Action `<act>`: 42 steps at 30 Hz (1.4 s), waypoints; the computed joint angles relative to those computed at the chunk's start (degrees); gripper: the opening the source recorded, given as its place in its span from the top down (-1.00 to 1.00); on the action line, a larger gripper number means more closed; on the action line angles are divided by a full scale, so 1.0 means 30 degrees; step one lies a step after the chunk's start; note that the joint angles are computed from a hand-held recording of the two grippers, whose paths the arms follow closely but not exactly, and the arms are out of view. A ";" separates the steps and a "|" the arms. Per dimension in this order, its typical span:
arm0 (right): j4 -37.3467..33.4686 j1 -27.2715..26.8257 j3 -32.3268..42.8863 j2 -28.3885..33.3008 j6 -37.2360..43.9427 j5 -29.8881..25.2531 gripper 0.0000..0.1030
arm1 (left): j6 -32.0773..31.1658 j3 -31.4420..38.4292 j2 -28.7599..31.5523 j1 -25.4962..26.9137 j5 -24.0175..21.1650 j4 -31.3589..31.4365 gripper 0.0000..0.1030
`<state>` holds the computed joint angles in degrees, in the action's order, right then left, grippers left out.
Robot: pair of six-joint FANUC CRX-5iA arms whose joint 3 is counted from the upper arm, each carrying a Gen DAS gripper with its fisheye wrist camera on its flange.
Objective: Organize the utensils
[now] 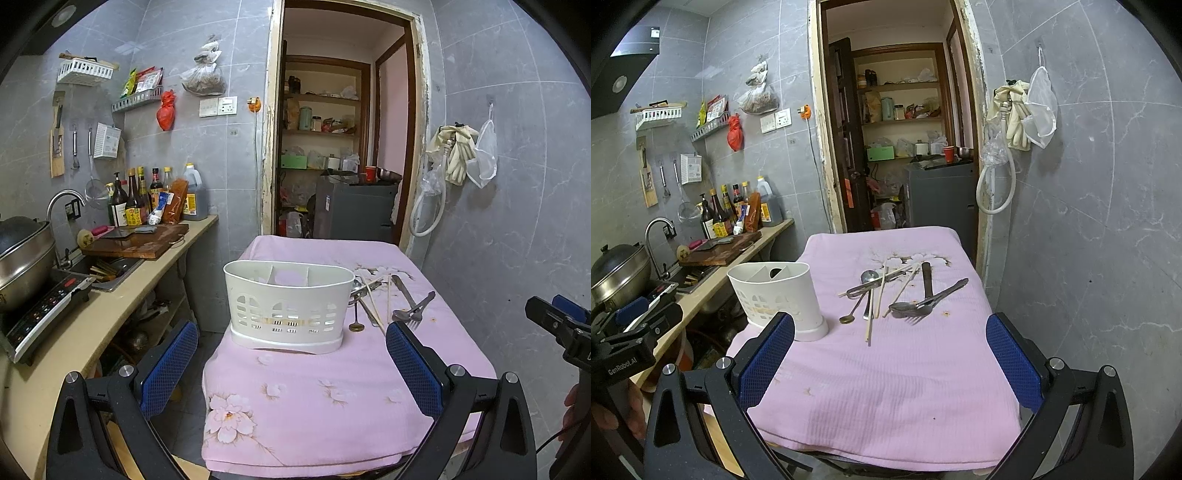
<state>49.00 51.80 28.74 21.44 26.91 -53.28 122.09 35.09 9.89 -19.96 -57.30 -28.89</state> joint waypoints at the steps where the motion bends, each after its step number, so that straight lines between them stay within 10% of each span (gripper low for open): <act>1: 0.0016 0.0013 -0.0013 -0.0010 0.0005 -0.0010 -0.98 | 0.0010 -0.0022 -0.0008 -0.0007 0.0038 -0.0026 -1.00; 42: -0.0112 -0.0293 0.3459 0.2266 0.1101 -0.2194 -0.98 | -0.0339 0.1410 0.1352 0.0336 0.0443 0.0538 -1.00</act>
